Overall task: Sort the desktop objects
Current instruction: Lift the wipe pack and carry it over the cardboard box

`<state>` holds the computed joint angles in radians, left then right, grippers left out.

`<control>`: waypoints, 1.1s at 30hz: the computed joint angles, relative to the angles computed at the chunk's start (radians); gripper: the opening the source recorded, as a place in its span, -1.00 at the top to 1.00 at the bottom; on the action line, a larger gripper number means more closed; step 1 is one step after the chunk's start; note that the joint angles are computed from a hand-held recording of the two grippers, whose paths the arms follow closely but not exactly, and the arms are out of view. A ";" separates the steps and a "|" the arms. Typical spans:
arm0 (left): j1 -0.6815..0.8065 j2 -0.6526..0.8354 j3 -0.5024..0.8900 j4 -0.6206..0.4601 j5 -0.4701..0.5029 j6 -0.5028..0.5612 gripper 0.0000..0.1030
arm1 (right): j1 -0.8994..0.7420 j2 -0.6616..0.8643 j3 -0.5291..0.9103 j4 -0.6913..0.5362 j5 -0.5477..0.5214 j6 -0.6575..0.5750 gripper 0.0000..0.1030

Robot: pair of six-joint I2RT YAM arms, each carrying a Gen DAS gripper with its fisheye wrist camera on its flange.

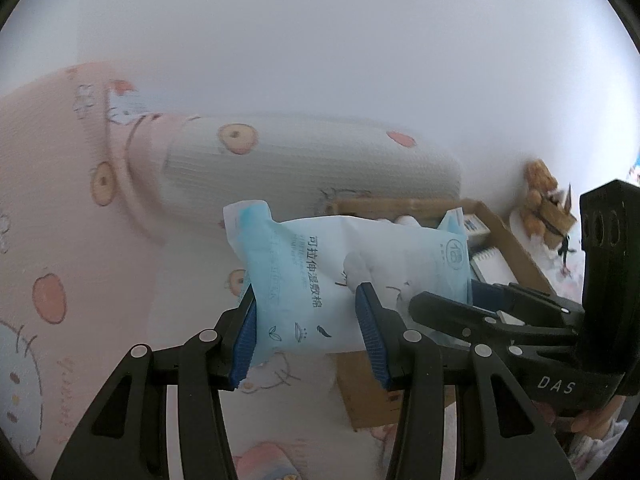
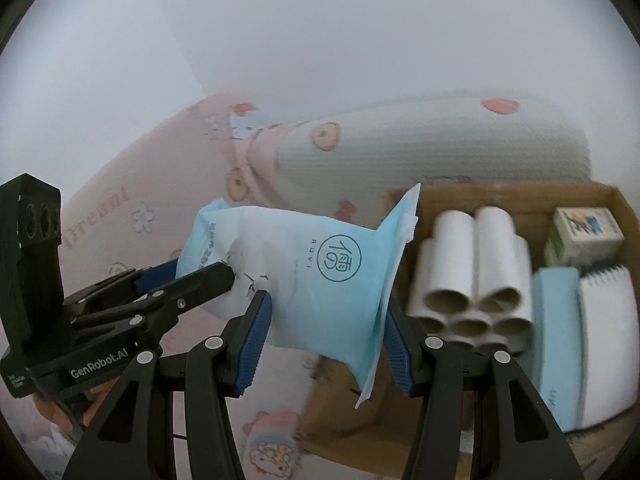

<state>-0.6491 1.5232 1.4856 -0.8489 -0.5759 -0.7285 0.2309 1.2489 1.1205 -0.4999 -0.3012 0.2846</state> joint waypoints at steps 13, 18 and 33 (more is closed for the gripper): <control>0.011 0.241 0.292 -0.071 0.088 0.088 0.03 | -0.149 0.009 0.060 -0.140 -0.026 -0.080 0.00; 0.018 0.392 0.524 -0.152 0.128 0.162 0.03 | -0.237 0.030 0.120 -0.240 -0.055 -0.132 0.00; -0.045 0.731 0.942 -0.358 0.151 0.291 0.03 | -0.435 0.172 0.204 -0.463 -0.135 -0.253 0.00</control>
<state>-0.6940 2.2545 2.4278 -1.2069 -0.4253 -0.4375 -0.2045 1.4205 1.3246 -0.9629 -0.4364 0.0316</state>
